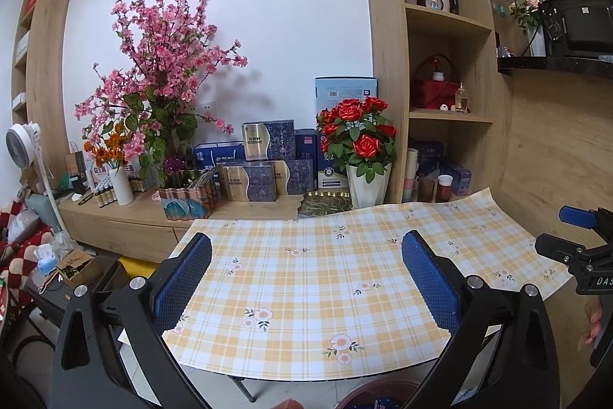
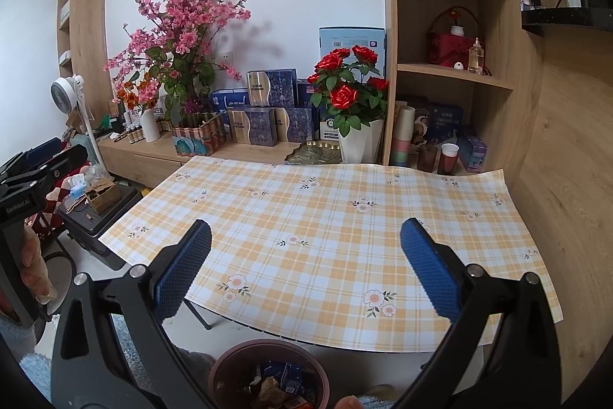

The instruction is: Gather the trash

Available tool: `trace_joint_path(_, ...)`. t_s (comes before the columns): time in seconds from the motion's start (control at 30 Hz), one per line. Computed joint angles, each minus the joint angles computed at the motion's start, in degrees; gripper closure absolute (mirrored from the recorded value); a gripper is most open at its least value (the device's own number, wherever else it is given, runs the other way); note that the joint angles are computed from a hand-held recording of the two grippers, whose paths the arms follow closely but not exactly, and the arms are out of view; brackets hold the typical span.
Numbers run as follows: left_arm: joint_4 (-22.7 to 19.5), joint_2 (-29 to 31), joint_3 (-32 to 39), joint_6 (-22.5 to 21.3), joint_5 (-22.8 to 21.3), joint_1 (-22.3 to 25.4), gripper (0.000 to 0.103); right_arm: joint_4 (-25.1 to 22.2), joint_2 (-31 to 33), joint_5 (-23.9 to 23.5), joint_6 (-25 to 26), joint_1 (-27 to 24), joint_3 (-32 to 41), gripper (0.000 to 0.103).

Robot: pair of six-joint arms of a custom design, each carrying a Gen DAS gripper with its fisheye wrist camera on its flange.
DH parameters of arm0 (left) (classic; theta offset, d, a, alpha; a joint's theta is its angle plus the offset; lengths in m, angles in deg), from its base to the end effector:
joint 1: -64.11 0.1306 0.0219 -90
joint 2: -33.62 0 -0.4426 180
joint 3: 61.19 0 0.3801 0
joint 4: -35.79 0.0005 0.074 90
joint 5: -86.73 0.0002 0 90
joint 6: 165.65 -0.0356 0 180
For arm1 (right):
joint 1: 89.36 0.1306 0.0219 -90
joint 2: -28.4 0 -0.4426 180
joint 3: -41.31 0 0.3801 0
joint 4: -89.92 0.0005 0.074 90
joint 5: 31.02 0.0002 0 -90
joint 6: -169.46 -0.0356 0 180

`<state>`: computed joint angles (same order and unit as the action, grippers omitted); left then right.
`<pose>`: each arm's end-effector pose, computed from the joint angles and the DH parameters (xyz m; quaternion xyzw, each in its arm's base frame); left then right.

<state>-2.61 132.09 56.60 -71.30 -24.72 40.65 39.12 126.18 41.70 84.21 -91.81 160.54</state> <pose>0.5067 -0.2063 0.6589 0.0264 0.8071 0.0102 0.5897 0.5296 -0.0126 0.6550 -0.0930 0.8517 0.0981 0.5063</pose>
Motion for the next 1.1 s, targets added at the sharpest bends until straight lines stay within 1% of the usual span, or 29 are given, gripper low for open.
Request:
trace_joint_path(0.4, 0.07, -0.67, -1.63, 0.09, 0.14, -0.07, 0.006, -0.50, 0.32, -0.35, 0.18, -0.29, 0.56, 0.006)
trace_joint_path(0.87, -1.61, -0.58, -1.03, -0.24, 0.13, 0.39, 0.006, -0.26, 0.22, -0.17, 0.35, -0.27, -0.02, 0.006)
trace_joint_path(1.1, -2.32, -0.54, -0.87, 0.38, 0.15, 0.80, 0.006, -0.32, 0.24, -0.02, 0.37, -0.15, 0.06, 0.006)
